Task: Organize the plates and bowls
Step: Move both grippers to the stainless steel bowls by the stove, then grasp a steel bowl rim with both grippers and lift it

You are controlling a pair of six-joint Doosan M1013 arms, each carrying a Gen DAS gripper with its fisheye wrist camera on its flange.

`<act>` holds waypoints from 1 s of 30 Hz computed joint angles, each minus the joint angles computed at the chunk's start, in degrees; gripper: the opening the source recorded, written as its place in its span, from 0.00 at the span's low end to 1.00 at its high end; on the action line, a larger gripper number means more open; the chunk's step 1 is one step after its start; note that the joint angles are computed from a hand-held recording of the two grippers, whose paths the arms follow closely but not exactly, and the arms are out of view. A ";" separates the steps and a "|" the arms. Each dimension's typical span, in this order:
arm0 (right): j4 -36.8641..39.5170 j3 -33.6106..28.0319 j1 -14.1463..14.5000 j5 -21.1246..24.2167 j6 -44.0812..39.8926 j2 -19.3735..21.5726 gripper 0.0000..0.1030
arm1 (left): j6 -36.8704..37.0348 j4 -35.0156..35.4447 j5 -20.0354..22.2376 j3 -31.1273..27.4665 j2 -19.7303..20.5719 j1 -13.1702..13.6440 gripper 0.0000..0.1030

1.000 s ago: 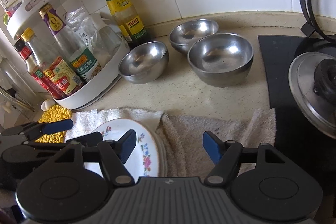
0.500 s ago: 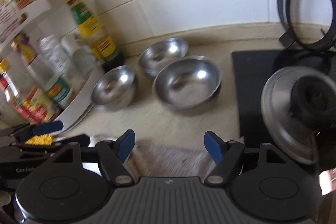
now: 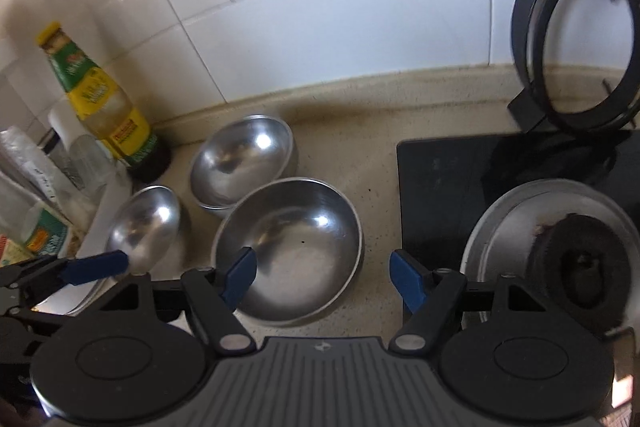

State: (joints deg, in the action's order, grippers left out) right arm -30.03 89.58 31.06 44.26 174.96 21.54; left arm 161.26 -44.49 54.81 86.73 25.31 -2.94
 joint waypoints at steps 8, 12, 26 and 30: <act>2.41 0.99 -1.66 -4.18 -3.37 -0.10 0.83 | -5.77 3.64 1.75 -2.75 2.52 -1.96 0.64; 1.61 0.44 -2.22 -8.36 -5.23 -0.69 0.83 | -4.64 2.01 0.87 -3.44 2.34 -0.19 0.66; 41.61 -13.81 -5.76 -10.08 -46.35 11.03 0.81 | -21.01 9.46 -2.78 -5.92 4.68 2.49 0.65; 43.68 -13.61 -6.10 -10.22 -46.89 10.91 0.78 | -23.00 10.07 -2.97 -6.20 5.44 2.21 0.65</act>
